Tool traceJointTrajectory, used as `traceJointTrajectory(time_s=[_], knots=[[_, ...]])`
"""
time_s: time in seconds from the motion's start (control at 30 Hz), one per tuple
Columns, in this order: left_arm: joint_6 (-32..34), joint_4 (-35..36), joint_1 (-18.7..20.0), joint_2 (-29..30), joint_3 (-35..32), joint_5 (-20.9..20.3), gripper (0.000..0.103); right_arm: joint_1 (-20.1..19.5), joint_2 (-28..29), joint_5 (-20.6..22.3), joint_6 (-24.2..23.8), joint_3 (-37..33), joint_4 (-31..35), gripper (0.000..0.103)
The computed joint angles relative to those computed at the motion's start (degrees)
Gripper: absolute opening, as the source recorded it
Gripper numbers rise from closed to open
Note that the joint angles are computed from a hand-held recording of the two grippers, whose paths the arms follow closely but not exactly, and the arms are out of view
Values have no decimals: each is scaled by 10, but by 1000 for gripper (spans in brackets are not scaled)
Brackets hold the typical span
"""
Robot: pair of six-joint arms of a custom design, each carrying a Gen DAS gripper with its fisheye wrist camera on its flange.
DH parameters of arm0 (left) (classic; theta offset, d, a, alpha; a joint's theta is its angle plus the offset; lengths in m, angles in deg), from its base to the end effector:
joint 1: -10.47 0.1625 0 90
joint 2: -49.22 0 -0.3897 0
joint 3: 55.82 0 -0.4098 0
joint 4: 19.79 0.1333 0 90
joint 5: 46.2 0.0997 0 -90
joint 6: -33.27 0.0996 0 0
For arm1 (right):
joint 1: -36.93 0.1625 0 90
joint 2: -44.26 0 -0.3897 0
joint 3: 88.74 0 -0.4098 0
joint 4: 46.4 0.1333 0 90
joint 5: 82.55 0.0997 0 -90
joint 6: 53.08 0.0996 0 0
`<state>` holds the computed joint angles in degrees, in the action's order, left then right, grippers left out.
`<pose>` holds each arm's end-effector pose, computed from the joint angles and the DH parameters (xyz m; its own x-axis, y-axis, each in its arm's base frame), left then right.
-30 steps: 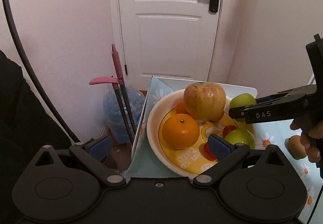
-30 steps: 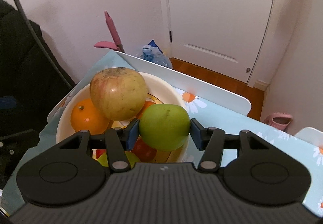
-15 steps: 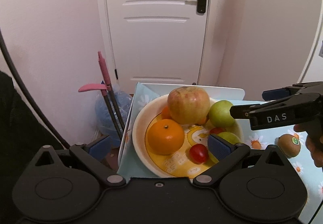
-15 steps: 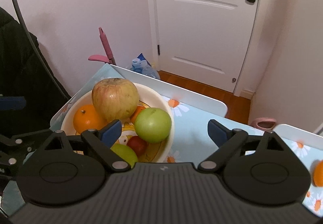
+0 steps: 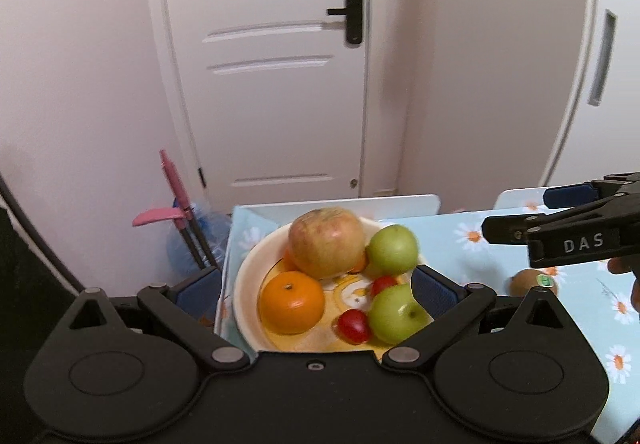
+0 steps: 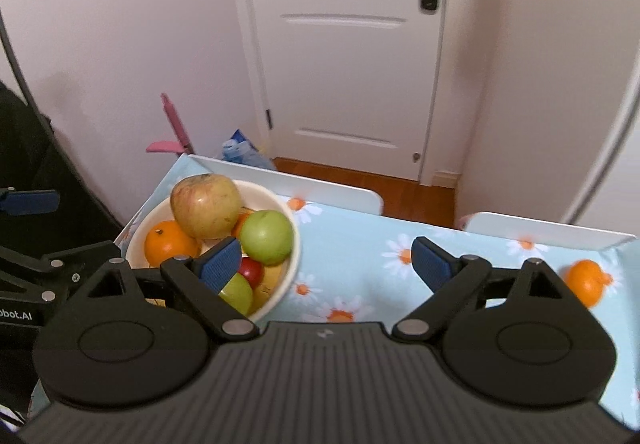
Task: Organize fruits
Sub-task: 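Move both open tools back over the kiwi and the orange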
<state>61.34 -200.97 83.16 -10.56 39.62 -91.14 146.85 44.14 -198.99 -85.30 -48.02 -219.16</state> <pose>0.0031 -0.6750 0.3027 -0.6690 -0.0518 -0.7415 0.5477 0.6401 -0.5388 0.3680 -0.7544 -0.1026 -0.6637 -0.3920 0.6371 -0.7168 0.5768 -0.3919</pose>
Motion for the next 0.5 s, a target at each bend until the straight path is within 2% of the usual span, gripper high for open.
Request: traceJointTrajectory(time_s=[0.17,0.27,0.5], knots=[[9,-17,-16,1,14,-3,103,-5,-59,-13,-1,94,-64,103],[2,-26,-31,9,21,10,103,-16,-100,-3,0,156,-97,103],[-24,-59,-70,44,28,47,103,-44,-186,17,-41,270,-134,103]])
